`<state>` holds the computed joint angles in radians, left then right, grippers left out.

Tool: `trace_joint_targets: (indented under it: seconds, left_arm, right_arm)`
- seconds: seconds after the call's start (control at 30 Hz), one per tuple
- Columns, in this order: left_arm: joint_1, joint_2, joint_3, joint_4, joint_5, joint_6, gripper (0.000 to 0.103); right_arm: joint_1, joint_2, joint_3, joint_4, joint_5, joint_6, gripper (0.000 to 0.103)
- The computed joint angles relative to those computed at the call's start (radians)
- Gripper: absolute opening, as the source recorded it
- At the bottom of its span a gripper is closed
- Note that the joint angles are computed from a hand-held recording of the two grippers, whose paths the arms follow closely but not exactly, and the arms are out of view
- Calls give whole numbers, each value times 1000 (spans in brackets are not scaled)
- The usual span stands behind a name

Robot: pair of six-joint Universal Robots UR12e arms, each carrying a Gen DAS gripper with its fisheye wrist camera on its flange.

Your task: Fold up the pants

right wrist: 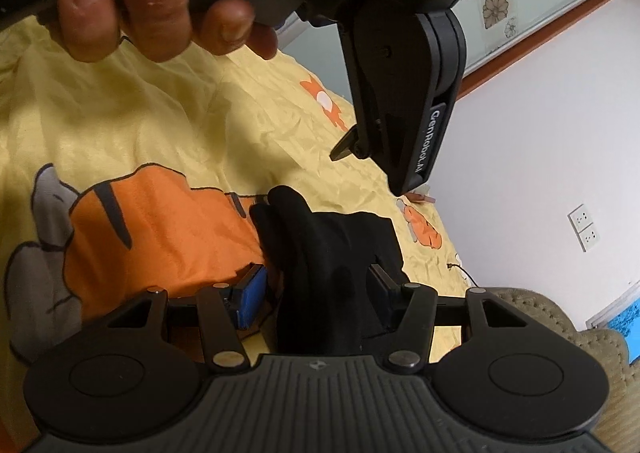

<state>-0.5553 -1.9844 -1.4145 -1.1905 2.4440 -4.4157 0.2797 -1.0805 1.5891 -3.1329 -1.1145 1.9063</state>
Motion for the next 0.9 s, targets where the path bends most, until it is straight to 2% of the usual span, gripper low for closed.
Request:
trace_joint_targets:
  seconds: [0.2,0.43,0.5,0.63,0.67,0.8,0.83,0.9]
  left_arm:
    - [-1,0,-1,-22,7,-2,103]
    - [-3,10,-29,-50,22,-29,103]
    - [-6,12,-36,-71,40,-35,103]
    - [-7,25,-55,-91,54,-48,103]
    - [-5,31,-64,-65,43,-40,103]
    - [11,55,-104,96,-39,-5,103]
    - [12,55,-104,116,-44,5,103]
    - [12,51,-102,149,-50,37,103]
  right_arm:
    - [3,-5,-7,20,-41,-30,54]
    - [-2,-7,-3,12,-14,-104,54]
    - [-3,-9,-17,42,-26,-65,54]
    - [-14,-15,-66,193,-17,89,54]
    - [-17,-16,-63,186,-6,91,54]
    - [-8,-6,3,-21,-3,-90,53]
    - [-7,-2,13,-48,3,-123,50]
    - [-7,-2,20,-59,13,-128,40]
